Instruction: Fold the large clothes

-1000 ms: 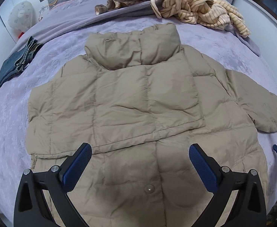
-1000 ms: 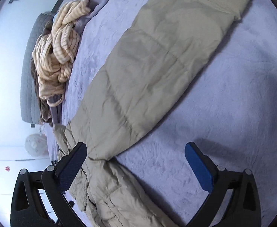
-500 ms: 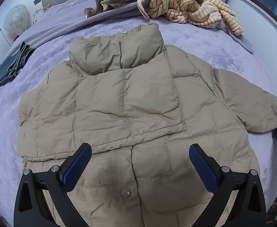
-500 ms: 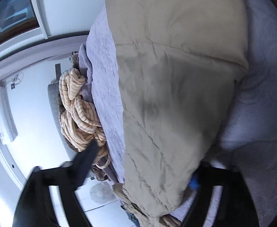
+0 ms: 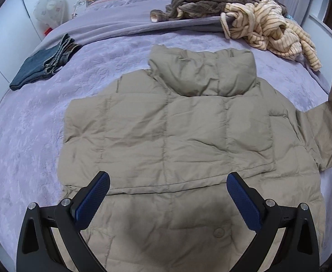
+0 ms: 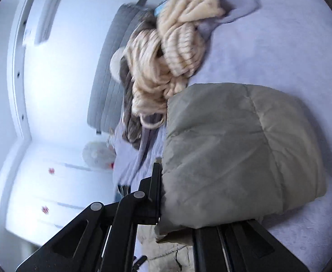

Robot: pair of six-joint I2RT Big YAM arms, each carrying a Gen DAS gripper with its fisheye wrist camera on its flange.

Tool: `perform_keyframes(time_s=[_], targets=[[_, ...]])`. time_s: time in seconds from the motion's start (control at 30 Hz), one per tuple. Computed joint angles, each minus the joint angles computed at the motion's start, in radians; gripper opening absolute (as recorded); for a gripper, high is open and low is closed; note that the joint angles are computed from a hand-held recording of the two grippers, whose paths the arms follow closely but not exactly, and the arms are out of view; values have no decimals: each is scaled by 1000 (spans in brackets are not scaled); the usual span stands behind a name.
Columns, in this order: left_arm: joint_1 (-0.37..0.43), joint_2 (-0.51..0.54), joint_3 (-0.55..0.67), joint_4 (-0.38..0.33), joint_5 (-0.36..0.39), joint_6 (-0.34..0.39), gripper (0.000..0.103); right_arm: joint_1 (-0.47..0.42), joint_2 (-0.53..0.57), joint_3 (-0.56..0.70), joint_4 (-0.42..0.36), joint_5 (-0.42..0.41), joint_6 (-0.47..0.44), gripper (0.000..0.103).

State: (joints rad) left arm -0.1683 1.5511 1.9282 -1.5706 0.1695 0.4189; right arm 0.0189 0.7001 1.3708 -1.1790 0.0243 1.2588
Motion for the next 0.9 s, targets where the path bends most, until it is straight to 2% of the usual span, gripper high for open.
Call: perform_keyframes(time_s=[0.07,0.13,0.23,0.37,0.53,0.57,0.6,0.63,0.67,0.7,0.8,0.9], targets=[[28,17,16,5,-3,-1,103,146,140,101,-32,63,-88,6],[57,30,26,15,-8,-1,103,261,268,178,-55,90,-157,6],[88,43,25,29,-18,-1,103,377,401,212,-66,77,-174,7],[121,54,4,40,-26,0,103,457,488,143,-42,26,-107,7],[128,60,-24,45,-15,-3,103,490,496,47,-21,8,4,12],[126,61,-28,47,-11,-3,103,480,497,40,-16,0,2,19],[122,61,-32,48,-7,-3,103,477,496,38,-16,-7,4,33],[116,62,-35,48,-1,-7,103,478,496,43,-17,-14,5,43],[110,63,-35,46,6,-10,103,469,496,51,-16,-23,-3,62],[104,65,-33,42,14,-15,103,470,496,65,-24,-23,-5,71],[90,79,-15,24,53,-29,103,472,481,104,-74,-9,1,72],[84,105,20,2,96,-45,103,480,416,89,-95,59,95,72]])
